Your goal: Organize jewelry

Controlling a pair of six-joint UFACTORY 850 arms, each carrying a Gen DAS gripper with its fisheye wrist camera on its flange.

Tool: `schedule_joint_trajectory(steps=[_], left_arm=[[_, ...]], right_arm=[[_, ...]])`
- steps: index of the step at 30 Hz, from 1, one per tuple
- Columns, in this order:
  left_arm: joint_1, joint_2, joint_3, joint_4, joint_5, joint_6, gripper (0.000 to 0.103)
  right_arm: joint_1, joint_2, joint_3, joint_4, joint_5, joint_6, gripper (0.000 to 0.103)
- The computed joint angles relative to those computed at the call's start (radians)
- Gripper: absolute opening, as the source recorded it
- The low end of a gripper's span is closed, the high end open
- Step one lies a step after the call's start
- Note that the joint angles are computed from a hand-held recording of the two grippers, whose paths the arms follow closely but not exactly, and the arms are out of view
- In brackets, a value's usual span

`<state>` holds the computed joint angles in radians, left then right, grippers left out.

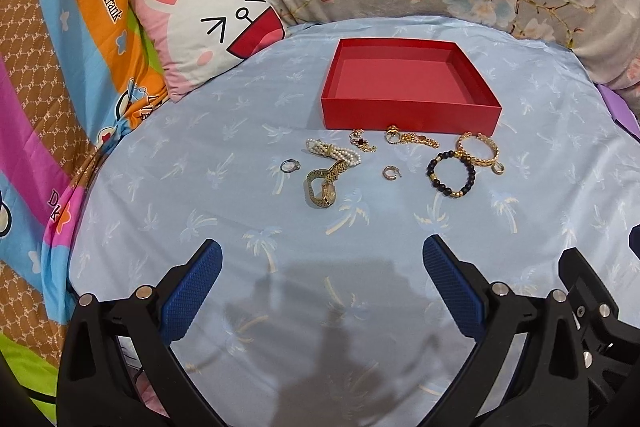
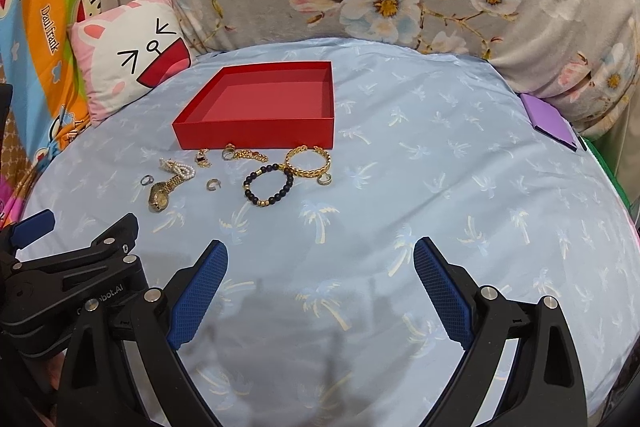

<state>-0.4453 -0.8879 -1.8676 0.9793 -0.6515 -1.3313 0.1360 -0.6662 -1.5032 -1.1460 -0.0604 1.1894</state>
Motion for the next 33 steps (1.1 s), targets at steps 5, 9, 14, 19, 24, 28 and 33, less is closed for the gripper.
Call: schedule_joint_trajectory(steps=[5, 9, 14, 19, 24, 28, 33], left_arm=[[0.016, -0.016, -0.019, -0.024, 0.006, 0.022, 0.098], [0.025, -0.03, -0.037, -0.029, 0.006, 0.033, 0.098], [0.033, -0.041, -0.055, -0.037, 0.004, 0.054, 0.098], [0.041, -0.056, -0.078, -0.061, 0.004, 0.081, 0.098], [0.043, -0.068, -0.097, -0.076, 0.0, 0.1, 0.098], [0.044, -0.072, -0.103, -0.08, 0.0, 0.103, 0.098], [0.047, -0.078, -0.109, -0.083, -0.001, 0.105, 0.098]], right_arm=[[0.01, -0.03, -0.039, 0.174, -0.009, -0.178, 0.092], [0.017, -0.052, -0.071, 0.261, -0.023, -0.27, 0.092], [0.02, -0.073, -0.1, 0.387, -0.035, -0.385, 0.092], [0.023, -0.085, -0.117, 0.413, -0.046, -0.413, 0.092], [0.023, -0.096, -0.135, 0.497, -0.055, -0.493, 0.092], [0.023, -0.105, -0.148, 0.526, -0.06, -0.521, 0.092], [0.024, -0.111, -0.155, 0.53, -0.063, -0.525, 0.092]])
